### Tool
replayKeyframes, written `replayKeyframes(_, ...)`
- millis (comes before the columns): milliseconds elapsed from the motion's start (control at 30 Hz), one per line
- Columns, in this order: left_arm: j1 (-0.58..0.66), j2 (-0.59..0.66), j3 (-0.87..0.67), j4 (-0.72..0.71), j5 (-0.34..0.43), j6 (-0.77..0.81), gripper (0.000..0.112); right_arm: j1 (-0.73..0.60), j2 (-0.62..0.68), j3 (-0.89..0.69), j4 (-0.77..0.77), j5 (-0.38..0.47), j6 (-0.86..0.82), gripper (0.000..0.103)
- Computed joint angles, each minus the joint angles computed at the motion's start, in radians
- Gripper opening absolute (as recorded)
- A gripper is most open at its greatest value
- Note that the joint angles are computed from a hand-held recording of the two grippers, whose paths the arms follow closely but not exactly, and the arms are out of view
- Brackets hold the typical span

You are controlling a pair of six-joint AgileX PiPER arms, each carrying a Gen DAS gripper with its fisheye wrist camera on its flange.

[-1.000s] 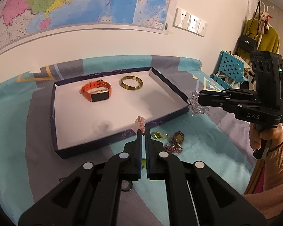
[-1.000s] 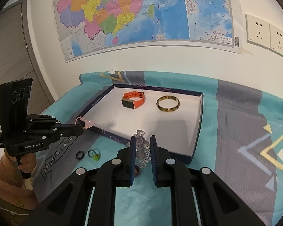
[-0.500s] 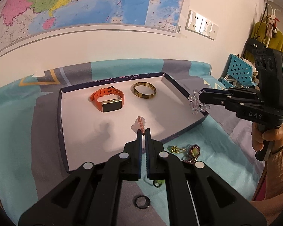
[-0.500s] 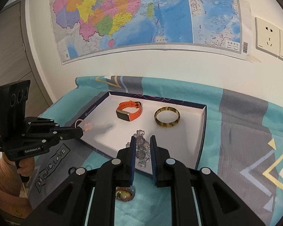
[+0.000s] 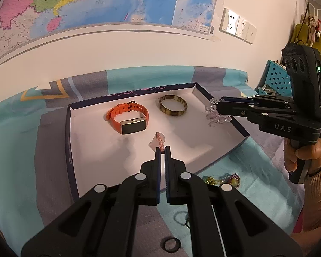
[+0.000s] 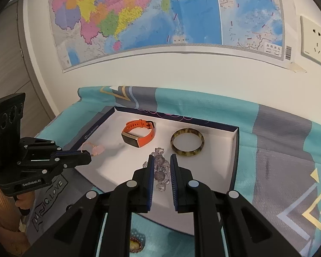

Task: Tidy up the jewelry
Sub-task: 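Carry the pink ring and crystal bracelet into the box and open both tools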

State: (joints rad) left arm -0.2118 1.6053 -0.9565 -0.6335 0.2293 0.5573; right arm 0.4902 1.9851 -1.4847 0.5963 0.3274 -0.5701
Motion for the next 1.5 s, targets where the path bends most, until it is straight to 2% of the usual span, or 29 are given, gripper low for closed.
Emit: replayKeyframes(1500, 0.018, 0.234, -0.208, 0.298, 0.065, -0.296, 0.004, -0.018, 0.295, -0.400, -0.225, 0.215, 0.296, 0.013)
